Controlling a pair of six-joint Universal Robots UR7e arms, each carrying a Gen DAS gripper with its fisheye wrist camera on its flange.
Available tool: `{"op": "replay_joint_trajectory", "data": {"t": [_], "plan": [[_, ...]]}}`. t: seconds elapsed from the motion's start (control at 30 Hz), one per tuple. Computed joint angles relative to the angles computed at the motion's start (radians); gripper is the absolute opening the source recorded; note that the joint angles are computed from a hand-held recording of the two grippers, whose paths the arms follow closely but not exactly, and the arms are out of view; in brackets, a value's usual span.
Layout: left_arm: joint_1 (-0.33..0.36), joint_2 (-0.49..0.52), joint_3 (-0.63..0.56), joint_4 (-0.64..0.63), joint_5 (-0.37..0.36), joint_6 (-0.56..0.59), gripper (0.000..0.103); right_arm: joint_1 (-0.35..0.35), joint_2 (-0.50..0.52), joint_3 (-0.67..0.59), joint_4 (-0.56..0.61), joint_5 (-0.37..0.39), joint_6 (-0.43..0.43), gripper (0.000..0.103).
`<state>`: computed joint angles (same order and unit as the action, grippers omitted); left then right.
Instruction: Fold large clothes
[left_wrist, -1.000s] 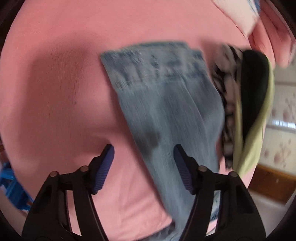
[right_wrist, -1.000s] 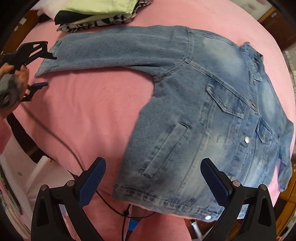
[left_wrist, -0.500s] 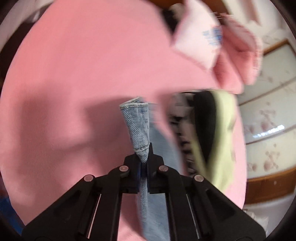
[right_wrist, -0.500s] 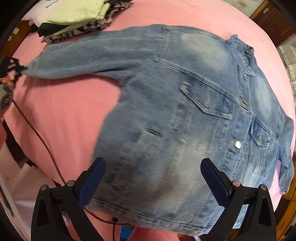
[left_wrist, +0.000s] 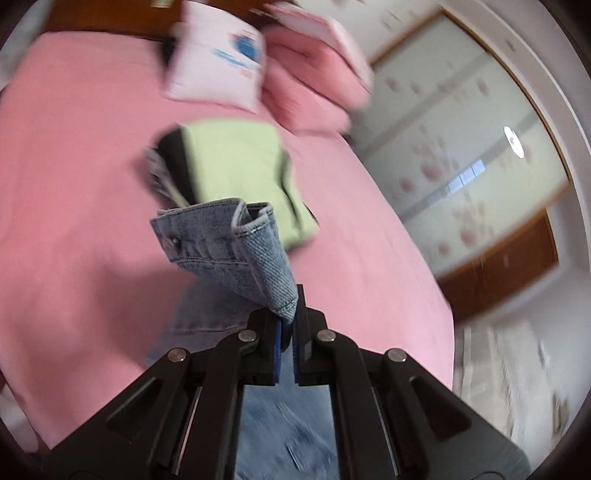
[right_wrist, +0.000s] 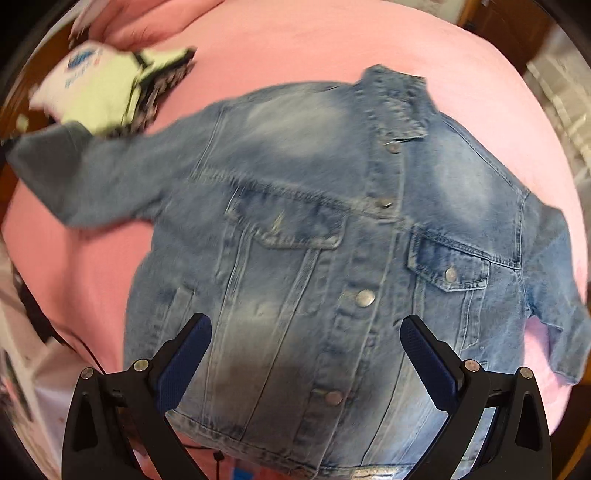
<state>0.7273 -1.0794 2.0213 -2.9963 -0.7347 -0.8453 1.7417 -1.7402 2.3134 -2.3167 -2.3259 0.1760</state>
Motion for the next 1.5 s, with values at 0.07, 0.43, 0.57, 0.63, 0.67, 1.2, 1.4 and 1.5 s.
{"op": "replay_joint_trajectory", "data": {"t": [0.07, 0.43, 0.57, 0.63, 0.67, 1.2, 1.4, 1.5], "plan": [[-0.039, 0.064, -0.054, 0.064, -0.024, 0.022, 0.002, -0.037, -0.044, 0.008, -0.041, 0.041, -0.030, 0.103], [-0.183, 0.408, -0.278, 0.291, 0.030, 0.103, 0.002, -0.189, -0.143, 0.011, -0.185, 0.118, -0.261, 0.103], [-0.215, 0.507, -0.332, 0.309, 0.013, 0.106, 0.002, -0.242, -0.165, 0.015, -0.185, 0.130, -0.293, 0.103], [-0.213, 0.540, -0.358, 0.340, -0.035, 0.111, 0.002, -0.262, -0.170, 0.016, -0.192, 0.137, -0.311, 0.103], [-0.208, 0.556, -0.376, 0.360, -0.063, 0.129, 0.003, -0.272, -0.172, 0.018, -0.200, 0.140, -0.317, 0.103], [-0.136, 0.395, -0.308, 0.725, -0.215, 0.016, 0.074, -0.493, -0.075, -0.027, -0.103, 0.546, -0.072, 0.100], [-0.049, 0.267, -0.181, 0.787, -0.293, -0.201, 0.074, -0.406, 0.085, -0.056, -0.058, 0.366, 0.046, 0.095], [-0.007, 0.222, -0.117, 0.763, -0.316, -0.257, 0.074, -0.404, 0.119, -0.034, -0.084, 0.346, 0.070, 0.095]]}}
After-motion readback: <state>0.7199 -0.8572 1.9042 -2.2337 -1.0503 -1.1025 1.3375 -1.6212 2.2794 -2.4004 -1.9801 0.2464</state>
